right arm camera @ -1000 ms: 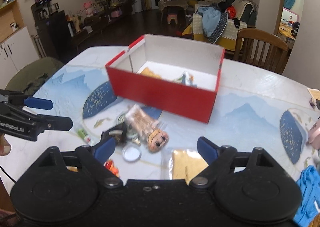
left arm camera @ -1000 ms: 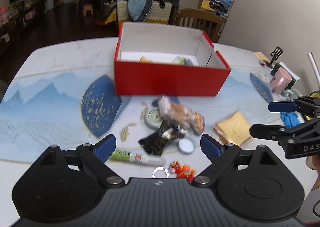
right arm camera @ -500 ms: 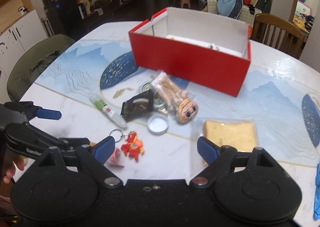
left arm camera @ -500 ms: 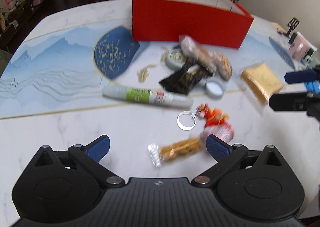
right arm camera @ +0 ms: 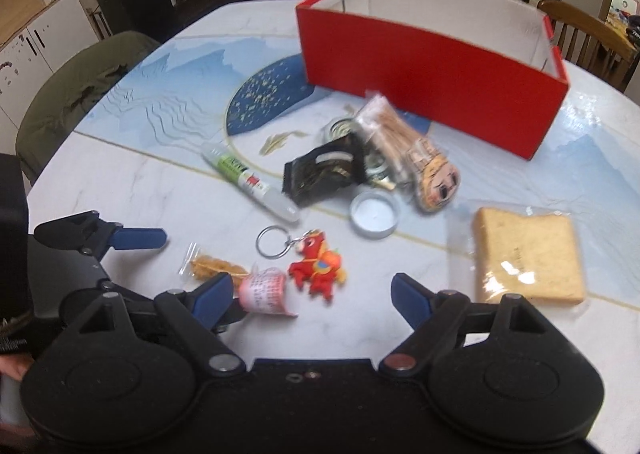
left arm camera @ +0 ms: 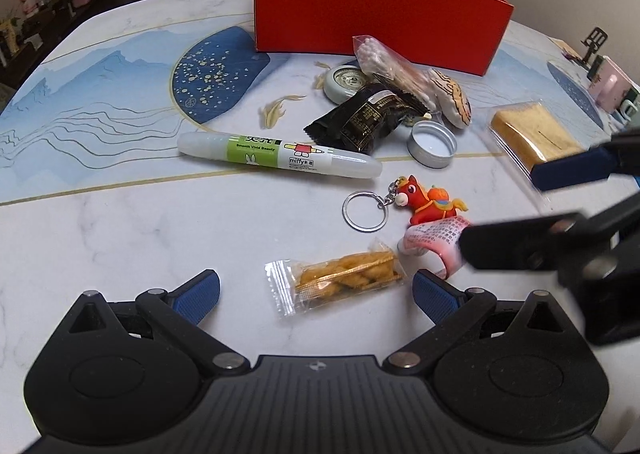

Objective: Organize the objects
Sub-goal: 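Withdraw both tools from the box back over the scattered items, then grasp the wrapped cookie with the left tool while the right tool grasps the pink-labelled cup, then lift and carry the cookie and pink cup with both tools to the box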

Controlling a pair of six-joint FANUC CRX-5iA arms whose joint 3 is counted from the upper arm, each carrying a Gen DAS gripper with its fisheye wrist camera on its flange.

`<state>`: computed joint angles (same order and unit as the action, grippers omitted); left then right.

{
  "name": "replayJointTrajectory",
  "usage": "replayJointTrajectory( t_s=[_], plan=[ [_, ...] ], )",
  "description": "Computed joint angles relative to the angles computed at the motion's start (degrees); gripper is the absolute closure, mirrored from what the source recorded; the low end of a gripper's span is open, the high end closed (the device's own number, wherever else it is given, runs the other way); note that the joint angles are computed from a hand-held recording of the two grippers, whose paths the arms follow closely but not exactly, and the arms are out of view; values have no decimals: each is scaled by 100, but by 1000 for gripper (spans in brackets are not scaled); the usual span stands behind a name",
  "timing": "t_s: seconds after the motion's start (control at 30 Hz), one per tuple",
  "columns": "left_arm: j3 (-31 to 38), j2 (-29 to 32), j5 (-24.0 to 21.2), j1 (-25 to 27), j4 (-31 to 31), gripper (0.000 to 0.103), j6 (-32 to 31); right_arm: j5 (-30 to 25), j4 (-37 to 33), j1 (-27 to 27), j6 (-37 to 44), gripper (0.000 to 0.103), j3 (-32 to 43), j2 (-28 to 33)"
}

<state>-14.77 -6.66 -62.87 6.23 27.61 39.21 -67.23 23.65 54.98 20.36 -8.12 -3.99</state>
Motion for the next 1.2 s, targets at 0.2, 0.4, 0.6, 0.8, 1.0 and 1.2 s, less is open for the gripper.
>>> replayJointTrajectory(
  t_s=[0.2, 0.4, 0.6, 0.8, 1.0, 1.2],
  plan=[
    [-210, -141, 450, -153, -110, 0, -35, 3, -271, -76, 26, 29, 182, 231],
    [-324, -200, 599, -162, -50, 0, -131, 68, -421, -117, 139, 42, 267, 299],
    [-396, -221, 616, -127, 64, 0, -300, 164, -602, -184, 215, 51, 280, 252],
    [-537, -309, 601, -20, 351, 19, -774, 213, -856, -311, 207, 67, 301, 215],
    [-503, -275, 569, 35, 486, 51, -870, 217, -836, -322, 165, 71, 270, 197],
    [-391, -197, 338, 114, 536, 83, -867, 179, -781, -276, 266, 72, 208, 89]
  ],
)
